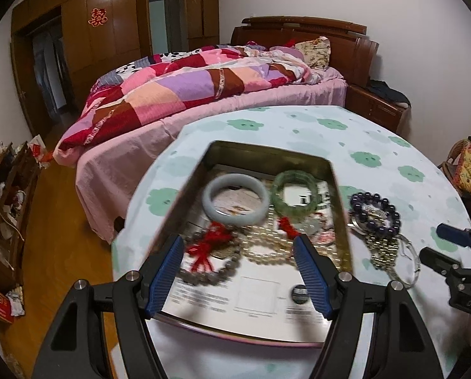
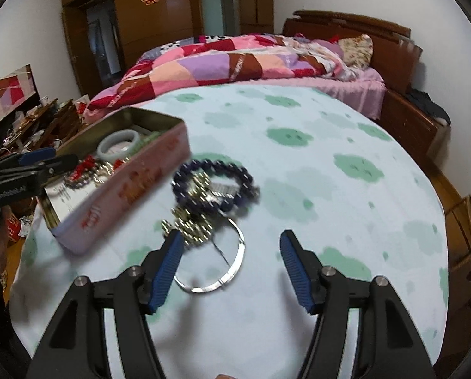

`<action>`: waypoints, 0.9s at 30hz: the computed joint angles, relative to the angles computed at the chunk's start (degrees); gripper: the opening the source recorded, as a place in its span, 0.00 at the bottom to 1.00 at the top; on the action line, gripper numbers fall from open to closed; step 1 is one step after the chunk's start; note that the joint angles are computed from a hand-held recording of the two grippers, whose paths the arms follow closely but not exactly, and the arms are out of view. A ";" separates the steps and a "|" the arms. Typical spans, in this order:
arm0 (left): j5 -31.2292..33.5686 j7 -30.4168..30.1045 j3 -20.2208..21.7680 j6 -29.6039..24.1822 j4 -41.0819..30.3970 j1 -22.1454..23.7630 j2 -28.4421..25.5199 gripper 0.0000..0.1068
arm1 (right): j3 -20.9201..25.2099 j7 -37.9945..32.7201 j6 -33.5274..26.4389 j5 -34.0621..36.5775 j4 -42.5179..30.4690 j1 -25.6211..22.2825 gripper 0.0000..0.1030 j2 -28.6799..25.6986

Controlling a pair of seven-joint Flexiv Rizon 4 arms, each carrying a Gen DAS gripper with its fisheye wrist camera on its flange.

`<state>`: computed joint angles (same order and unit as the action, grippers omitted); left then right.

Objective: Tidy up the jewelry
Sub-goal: 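Reach the right gripper to the pile and grasp the silver bangle, then lift the silver bangle with the right gripper while left grasps the gold chain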

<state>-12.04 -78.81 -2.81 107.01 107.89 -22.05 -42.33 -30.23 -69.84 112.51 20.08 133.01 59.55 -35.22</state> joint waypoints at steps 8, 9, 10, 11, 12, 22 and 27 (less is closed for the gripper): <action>0.91 0.35 -0.90 -0.42 0.02 -1.51 -0.02 0.67 | -0.07 0.94 -0.90 -0.45 0.12 -0.38 0.64 -0.61; 0.97 0.40 -0.86 -0.35 -0.09 -1.70 -0.05 0.67 | -0.31 0.93 -1.08 -0.67 0.01 -0.17 0.63 -0.74; 1.03 0.43 -0.92 -0.30 -0.23 -1.87 -0.05 0.67 | -0.54 1.00 -1.18 -0.82 -0.12 -0.10 0.62 -1.10; 1.42 0.58 -1.55 -0.27 -0.34 -1.50 -0.05 0.67 | -0.75 1.02 -1.59 -1.11 -0.23 -0.02 0.62 -1.20; 1.62 0.74 -1.80 -0.41 -0.56 -1.49 -0.08 0.67 | -0.89 1.13 -1.83 -1.34 -0.20 0.09 0.60 -1.27; 2.88 2.10 -3.42 -1.24 -1.89 -1.26 -0.38 0.67 | -3.40 4.20 -7.11 -7.81 0.37 0.92 0.06 -1.15; 4.76 2.57 -6.14 -0.77 -1.88 0.62 -0.22 0.67 | -4.79 5.53 -3.90 -5.01 4.54 2.85 0.04 -0.59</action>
